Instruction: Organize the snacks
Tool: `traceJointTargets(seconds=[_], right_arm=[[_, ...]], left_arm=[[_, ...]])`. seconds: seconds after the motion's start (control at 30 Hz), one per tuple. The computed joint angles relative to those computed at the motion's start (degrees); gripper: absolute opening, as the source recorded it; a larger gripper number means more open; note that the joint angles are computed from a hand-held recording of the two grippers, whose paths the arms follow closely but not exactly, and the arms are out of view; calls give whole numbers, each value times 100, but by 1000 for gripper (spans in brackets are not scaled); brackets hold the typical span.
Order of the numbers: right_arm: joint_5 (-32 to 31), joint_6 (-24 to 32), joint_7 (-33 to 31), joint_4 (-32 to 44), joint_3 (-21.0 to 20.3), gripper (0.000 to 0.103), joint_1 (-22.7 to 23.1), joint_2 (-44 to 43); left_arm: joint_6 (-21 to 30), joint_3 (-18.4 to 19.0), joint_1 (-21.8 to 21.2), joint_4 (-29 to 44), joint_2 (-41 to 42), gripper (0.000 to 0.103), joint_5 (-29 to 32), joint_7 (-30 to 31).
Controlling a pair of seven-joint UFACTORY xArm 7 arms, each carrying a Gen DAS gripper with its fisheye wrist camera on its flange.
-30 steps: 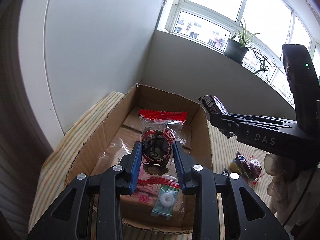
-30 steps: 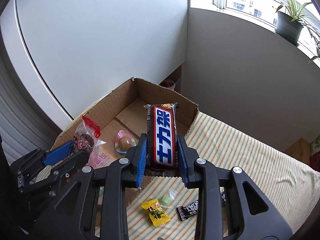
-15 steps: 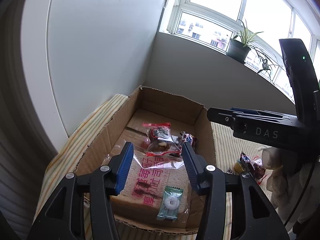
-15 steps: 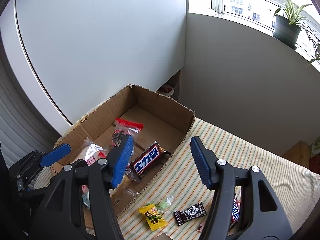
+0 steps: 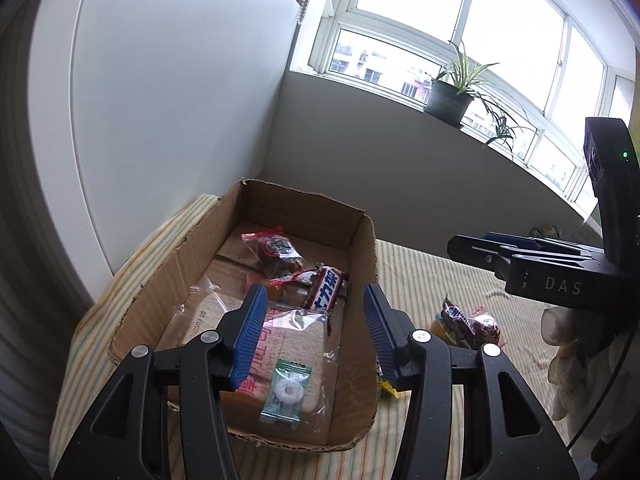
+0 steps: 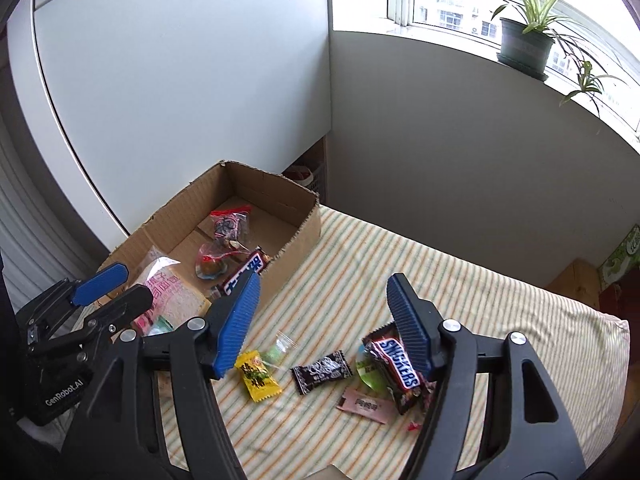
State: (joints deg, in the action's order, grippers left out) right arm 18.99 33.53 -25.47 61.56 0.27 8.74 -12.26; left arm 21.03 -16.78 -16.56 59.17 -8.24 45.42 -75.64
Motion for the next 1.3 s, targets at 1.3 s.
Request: traceJointTargets(seconds=[1.3], right_arm=[[1346, 1477, -1722, -75, -762, 69, -1160, 443]], left_arm=[[740, 499, -1837, 2135, 2319, 49, -2300, 3128]])
